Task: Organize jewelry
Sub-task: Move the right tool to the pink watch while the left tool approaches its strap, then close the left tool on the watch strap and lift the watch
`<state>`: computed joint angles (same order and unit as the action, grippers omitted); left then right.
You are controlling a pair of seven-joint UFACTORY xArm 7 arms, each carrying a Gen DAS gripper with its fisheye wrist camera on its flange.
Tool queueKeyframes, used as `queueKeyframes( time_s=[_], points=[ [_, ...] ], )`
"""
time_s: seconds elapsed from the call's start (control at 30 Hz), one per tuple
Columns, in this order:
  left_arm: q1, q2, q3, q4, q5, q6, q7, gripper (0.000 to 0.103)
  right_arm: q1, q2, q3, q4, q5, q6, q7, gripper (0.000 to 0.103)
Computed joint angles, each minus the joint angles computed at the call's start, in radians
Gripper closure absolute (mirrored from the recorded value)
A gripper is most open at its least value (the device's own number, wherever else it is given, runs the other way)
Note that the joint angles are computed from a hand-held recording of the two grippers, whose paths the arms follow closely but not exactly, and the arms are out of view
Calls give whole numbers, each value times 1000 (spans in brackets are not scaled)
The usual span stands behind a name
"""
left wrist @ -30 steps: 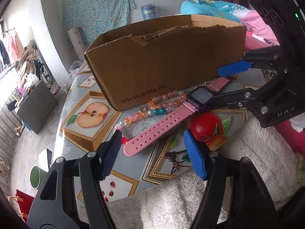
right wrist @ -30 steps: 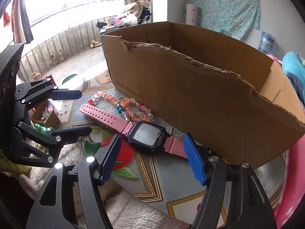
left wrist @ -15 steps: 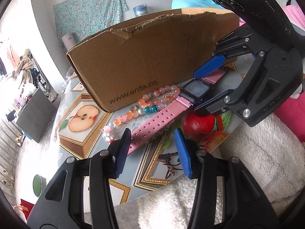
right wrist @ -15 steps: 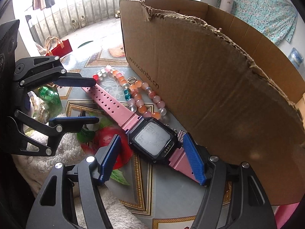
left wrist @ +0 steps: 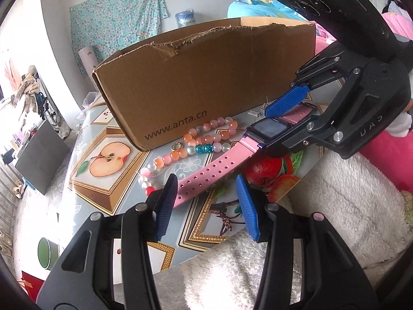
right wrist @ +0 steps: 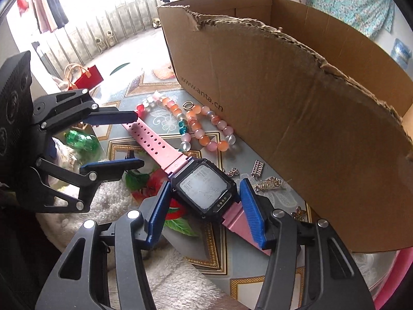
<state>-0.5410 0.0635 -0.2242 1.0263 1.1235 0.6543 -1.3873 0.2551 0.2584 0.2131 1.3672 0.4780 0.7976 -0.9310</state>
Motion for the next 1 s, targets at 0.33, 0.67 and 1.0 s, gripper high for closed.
queueKeyframes(
  time_s=[0.33,0.67,1.0],
  points=[
    [-61,94,8,106,24,136,80,60,-56,95,-2,162,81,221,36,50],
    [-12,72,52,92,-113,-49,58,90,-52,26,-5,63,95,110,13,52],
    [97,36,89,2,-344,-335,117,96,2,-94,-25,-165,-32,-235,23,58]
  ],
)
